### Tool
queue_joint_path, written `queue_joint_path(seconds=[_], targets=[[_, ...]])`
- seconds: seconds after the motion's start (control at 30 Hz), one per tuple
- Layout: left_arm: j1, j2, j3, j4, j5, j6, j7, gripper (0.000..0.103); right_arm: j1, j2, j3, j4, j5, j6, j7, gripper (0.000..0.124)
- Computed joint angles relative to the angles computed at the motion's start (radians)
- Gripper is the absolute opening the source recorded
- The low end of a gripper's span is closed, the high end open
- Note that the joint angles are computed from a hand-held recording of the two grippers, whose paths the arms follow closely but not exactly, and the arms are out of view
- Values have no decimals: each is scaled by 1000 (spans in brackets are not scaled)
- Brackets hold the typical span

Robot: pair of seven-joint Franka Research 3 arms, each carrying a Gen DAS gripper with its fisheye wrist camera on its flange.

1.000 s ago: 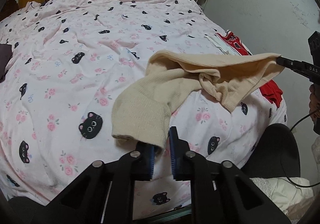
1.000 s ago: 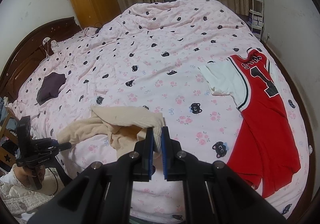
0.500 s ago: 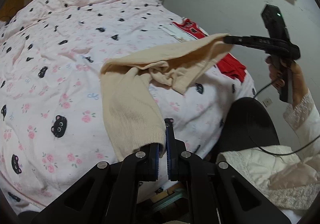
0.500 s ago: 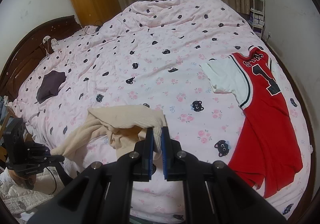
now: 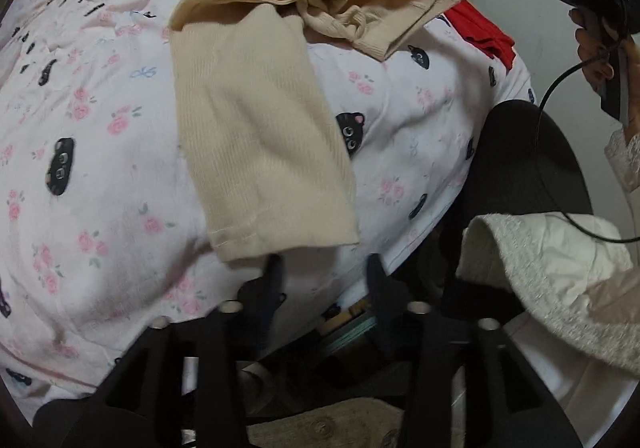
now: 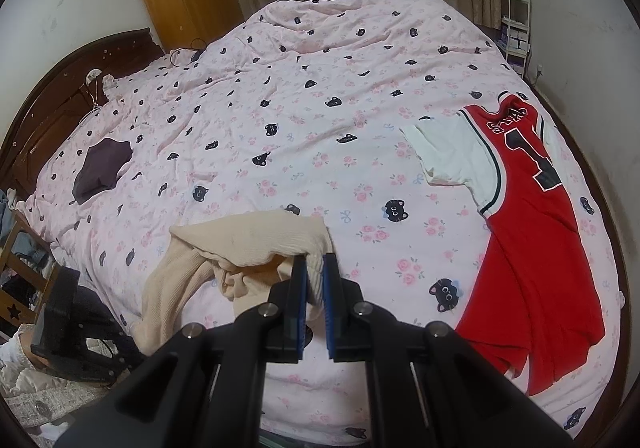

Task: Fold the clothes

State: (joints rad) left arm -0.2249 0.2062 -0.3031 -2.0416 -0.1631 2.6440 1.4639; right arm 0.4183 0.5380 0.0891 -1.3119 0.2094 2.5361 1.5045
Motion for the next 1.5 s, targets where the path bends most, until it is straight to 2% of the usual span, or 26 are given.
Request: queue_joint_path(seconds=[0.07, 0.2, 0.37, 0.53, 0.67, 0.97, 1.2, 1.3, 1.5], targets=[[8, -29, 3, -37, -11, 30, 0, 50, 0, 1, 1, 0, 1, -1, -1, 8], [53, -86, 1, -112, -178, 108, 66, 50, 1, 3, 1, 0, 1, -2, -2, 8], [69, -117, 0, -168, -351, 220, 201, 50, 3, 12, 2, 14, 0, -12, -9, 8], [62, -83, -17, -147, -455, 247, 295, 46, 7, 13, -1, 17, -6, -16, -8, 8], [52, -58, -25, -127, -408, 258, 285, 26, 8, 11, -1, 14, -9, -16, -10, 8], [47, -51, -1, -137, -217, 291, 81, 25, 5, 15, 2, 19, -4, -19, -20, 8], [72, -35, -24, -122, -193, 284, 73, 25, 6, 23, 2, 29, -2, -24, -24, 8], [68, -25, -23, -111, -158, 281, 46, 16, 7, 25, 2, 33, -3, -27, -25, 8], [79, -24, -31, -106, -145, 280, 31, 14, 6, 18, 2, 24, -2, -24, -26, 8]])
